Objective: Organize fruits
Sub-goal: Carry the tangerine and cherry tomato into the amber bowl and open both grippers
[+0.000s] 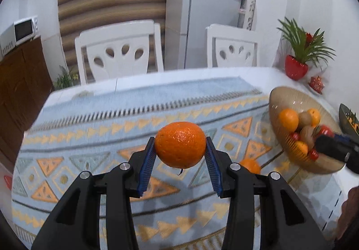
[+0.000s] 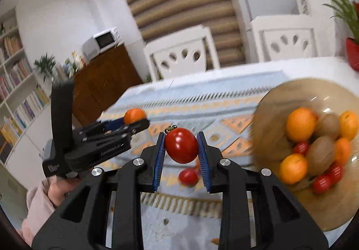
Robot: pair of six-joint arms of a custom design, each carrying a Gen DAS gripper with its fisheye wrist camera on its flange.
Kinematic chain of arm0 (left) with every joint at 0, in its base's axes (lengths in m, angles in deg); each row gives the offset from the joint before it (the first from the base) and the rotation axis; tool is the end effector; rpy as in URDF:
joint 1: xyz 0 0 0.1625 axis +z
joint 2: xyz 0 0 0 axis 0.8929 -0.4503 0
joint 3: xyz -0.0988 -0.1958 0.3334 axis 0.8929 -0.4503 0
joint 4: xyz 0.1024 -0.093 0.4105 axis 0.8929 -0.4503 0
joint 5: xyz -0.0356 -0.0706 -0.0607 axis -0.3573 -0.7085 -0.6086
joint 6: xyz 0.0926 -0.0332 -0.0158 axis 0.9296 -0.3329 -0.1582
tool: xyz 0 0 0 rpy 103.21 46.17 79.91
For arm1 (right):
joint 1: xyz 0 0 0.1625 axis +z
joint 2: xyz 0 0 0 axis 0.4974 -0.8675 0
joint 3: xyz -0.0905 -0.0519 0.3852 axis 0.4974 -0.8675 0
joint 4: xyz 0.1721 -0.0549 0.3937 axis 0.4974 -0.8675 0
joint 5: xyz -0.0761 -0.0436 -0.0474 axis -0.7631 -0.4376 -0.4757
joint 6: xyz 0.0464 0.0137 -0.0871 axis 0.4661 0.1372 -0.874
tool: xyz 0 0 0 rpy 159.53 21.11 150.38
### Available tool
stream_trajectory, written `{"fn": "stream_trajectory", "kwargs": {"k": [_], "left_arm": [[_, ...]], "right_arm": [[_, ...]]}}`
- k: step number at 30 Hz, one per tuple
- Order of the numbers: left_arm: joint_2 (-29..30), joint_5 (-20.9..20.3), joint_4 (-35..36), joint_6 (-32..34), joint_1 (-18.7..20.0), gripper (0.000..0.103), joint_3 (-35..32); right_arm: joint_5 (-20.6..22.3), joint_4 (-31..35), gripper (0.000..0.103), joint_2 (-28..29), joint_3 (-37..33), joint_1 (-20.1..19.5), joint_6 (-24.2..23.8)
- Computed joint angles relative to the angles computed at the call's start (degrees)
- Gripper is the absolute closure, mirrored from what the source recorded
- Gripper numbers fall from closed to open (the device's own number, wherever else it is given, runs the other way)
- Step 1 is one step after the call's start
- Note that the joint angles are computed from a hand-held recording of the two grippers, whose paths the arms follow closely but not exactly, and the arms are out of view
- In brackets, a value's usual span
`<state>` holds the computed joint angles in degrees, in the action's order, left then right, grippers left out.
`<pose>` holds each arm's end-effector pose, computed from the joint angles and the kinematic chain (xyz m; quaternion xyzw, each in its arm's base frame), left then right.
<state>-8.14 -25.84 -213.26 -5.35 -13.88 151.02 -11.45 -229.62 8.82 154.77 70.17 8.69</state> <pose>-0.1676 -0.5214 0.1774 0.1783 0.8502 -0.3866 0.3096 0.2147 -0.5003 0.1662 0.2896 -0.9004 0.3123 0.0892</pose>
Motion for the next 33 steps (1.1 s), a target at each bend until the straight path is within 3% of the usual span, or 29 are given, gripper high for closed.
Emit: {"fn": "stream_trajectory", "kwargs": {"k": [9, 12, 19, 20, 21, 22, 24, 28, 29, 30, 31, 32, 33], "left_arm": [[4.7, -4.1, 1.3, 0.5, -3.6, 0.061, -6.3], [7.1, -7.3, 3.1, -0.5, -4.4, 0.061, -8.8], [13.1, -10.3, 3.9, 2.8, -6.4, 0.061, -13.0], [13.9, -10.2, 4.0, 3.3, -6.6, 0.068, -13.4], [14.7, -9.3, 4.5, 3.4, -6.9, 0.082, -13.9], [15.4, -9.4, 6.3, 2.4, -6.7, 0.086, -14.8], [16.3, -12.8, 10.6, -0.4, -5.2, 0.087, -16.6], [18.2, -13.2, 14.9, -2.4, -3.7, 0.085, -18.5], [18.3, -13.7, 15.6, -2.7, -3.3, 0.078, -18.6], [18.5, -13.3, 16.0, -2.8, -3.3, 0.056, -18.7], [19.0, -11.2, 15.1, -2.3, -3.6, 0.040, -18.5], [19.2, -9.8, 14.0, -1.6, -3.9, 0.008, -18.2], [19.5, -8.2, 12.6, -0.7, -4.2, 0.005, -17.8]], "right_arm": [[-0.6, -1.0, 0.074, -6.2, -1.2, -2.8, 1.8], [-1.5, -1.7, 0.074, -7.4, -1.2, -4.8, 2.2], [-3.9, -2.7, 0.074, -9.7, -0.5, -9.3, 3.8], [-4.2, -2.9, 0.074, -9.9, -0.3, -9.7, 3.8], [-4.5, -3.1, 0.074, -10.1, -0.1, -10.1, 3.7], [-5.1, -3.6, 0.074, -10.1, 0.1, -10.6, 3.7], [-5.5, -4.3, 0.074, -10.2, 0.5, -11.4, 3.9], [-4.4, -3.1, 0.074, -10.9, 0.8, -13.4, 5.4], [-4.7, -3.0, 0.074, -10.9, 0.8, -13.5, 5.5], [-5.3, -3.0, 0.073, -10.8, 0.8, -13.6, 5.6], [-6.4, -2.4, 0.071, -10.5, 0.5, -13.5, 5.9], [-7.5, -1.6, 0.070, -10.4, 0.3, -13.4, 6.2], [-8.0, -1.7, 0.060, -10.3, 0.4, -13.5, 6.5]]}}
